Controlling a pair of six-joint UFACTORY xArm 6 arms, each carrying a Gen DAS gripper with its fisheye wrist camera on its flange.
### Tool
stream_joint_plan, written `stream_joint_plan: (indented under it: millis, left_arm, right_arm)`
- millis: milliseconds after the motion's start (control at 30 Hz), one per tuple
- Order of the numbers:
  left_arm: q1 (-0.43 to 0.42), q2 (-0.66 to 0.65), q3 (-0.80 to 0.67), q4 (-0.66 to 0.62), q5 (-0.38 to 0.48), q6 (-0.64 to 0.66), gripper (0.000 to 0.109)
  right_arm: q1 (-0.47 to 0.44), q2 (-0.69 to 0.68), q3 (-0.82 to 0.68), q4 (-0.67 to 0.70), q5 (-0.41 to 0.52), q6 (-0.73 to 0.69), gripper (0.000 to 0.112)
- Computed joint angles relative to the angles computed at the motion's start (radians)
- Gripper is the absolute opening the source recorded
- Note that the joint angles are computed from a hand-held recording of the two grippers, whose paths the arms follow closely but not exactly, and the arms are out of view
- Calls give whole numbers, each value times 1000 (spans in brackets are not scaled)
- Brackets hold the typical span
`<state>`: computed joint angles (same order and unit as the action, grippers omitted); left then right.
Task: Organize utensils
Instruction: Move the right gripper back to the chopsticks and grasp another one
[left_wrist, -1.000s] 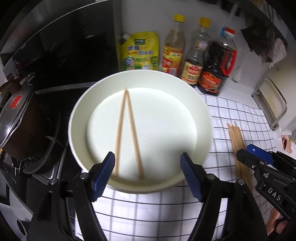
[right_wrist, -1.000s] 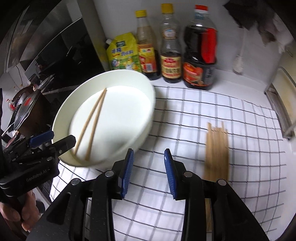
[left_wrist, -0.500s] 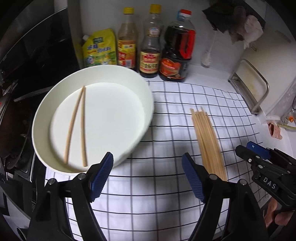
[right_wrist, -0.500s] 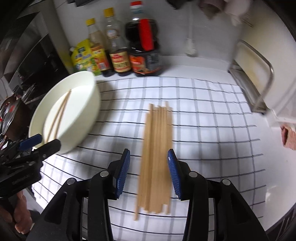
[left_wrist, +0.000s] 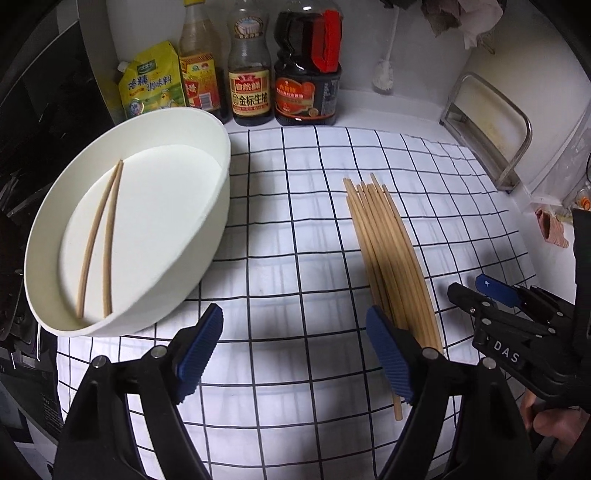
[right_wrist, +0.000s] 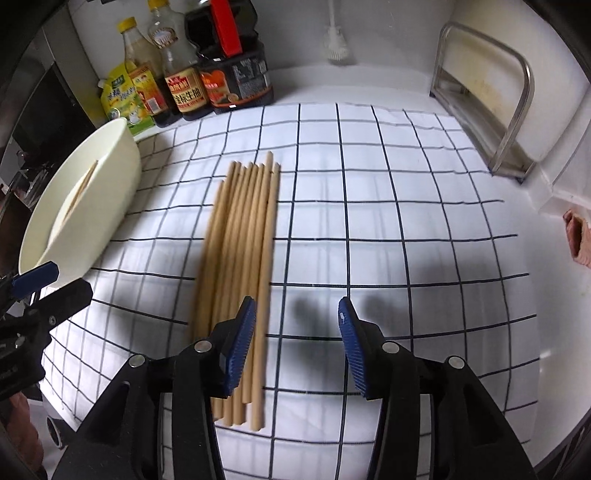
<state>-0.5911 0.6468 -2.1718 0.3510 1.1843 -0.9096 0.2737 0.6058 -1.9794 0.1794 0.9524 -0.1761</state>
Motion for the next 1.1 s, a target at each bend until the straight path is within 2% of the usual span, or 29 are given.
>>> stream_joint_plan:
  millis: [533,733,1100]
  left_arm:
    - [3,94,-104,-28,39,-15,79]
    - [-1,136,-162,-39,53,-4,79]
    - [-7,233,-292,-42,82,18,79]
  right_arm:
    - [19,28,21,-49,-52,-28,45]
    - [10,22,23,-45,-31,-39,45]
    - [-31,26,27,-58,-66,-28,45]
